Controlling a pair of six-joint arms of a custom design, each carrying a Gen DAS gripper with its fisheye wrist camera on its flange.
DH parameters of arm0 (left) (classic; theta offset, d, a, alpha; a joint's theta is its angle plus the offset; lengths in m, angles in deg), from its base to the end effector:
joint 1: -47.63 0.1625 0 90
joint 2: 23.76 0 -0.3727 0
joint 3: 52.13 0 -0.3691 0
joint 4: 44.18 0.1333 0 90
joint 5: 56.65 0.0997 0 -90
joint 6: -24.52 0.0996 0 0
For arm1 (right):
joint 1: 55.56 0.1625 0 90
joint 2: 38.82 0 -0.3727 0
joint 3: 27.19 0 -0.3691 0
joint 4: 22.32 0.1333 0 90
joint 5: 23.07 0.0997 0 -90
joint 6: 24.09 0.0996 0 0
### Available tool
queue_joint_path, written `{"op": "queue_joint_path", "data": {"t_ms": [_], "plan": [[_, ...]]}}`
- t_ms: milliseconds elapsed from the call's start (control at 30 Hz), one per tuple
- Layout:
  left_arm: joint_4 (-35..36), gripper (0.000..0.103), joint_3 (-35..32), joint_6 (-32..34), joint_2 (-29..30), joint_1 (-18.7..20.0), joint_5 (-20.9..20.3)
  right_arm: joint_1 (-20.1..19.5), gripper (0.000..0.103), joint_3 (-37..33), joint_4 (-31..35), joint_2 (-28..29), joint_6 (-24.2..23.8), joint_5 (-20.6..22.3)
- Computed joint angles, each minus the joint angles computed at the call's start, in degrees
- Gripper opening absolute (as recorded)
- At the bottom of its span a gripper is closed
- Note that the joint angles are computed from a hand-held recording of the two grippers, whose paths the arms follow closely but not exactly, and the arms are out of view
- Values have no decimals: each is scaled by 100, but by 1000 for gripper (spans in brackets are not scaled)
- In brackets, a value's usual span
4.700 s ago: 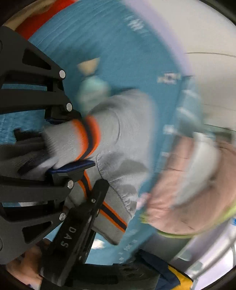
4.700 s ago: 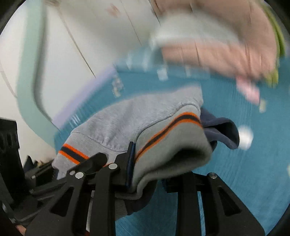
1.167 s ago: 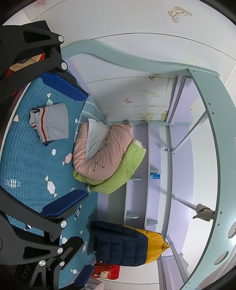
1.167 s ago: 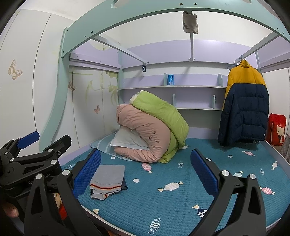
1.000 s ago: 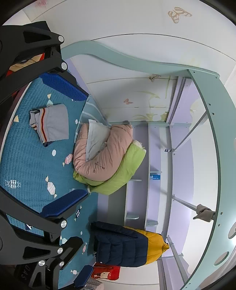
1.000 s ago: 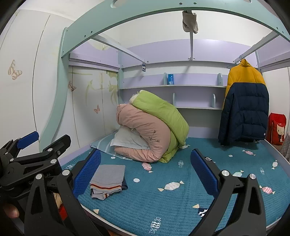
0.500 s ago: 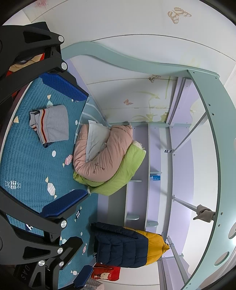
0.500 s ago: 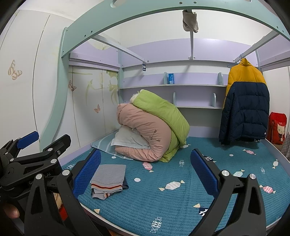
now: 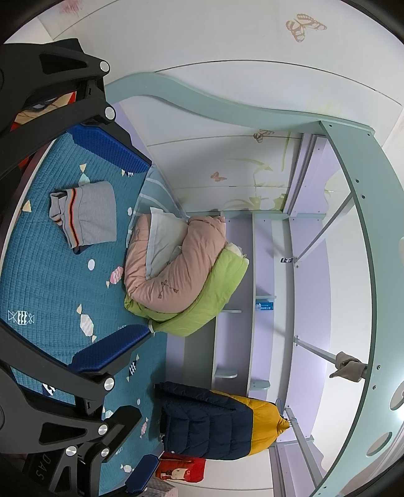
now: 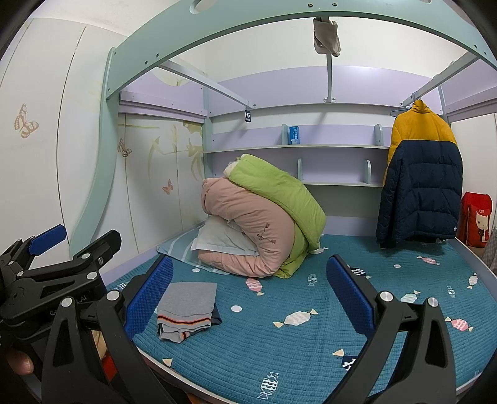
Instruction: Fold large clothes
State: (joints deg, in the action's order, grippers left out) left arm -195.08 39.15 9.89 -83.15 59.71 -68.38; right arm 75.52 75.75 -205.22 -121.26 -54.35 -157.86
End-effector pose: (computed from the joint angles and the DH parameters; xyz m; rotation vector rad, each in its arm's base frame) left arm -0.5386 -0.3513 0.3189 0.6949 1.9346 -1.5425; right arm 0.3711 -0.3296 0.4764 0.6852 -2.0028 1.5554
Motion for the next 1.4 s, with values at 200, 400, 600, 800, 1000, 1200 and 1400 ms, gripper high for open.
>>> {"op": "queue_joint_path", "data": {"t_ms": [200, 400, 600, 800, 1000, 1200, 1400], "plan": [[4, 98, 22, -8, -23, -9, 25, 21, 96, -18, -11, 33, 15, -19], [-24, 98, 29, 19, -26, -3, 17, 34, 96, -28, -13, 52, 27, -38], [-2, 98, 36, 2, -33, -4, 16, 54, 96, -42, -9, 84, 57, -59], [-31, 98, 28, 43, -32, 7, 21, 81, 96, -59, -23, 129, 83, -82], [-20, 98, 35, 41, -47, 11, 29, 109, 96, -72, -31, 166, 116, -119], [-2, 98, 49, 37, -71, 20, 34, 179, 96, -68, -101, 275, 217, -210], [-67, 98, 137, 163, -159, 74, 130, 195, 96, -50, -158, 371, 344, -265]]}}
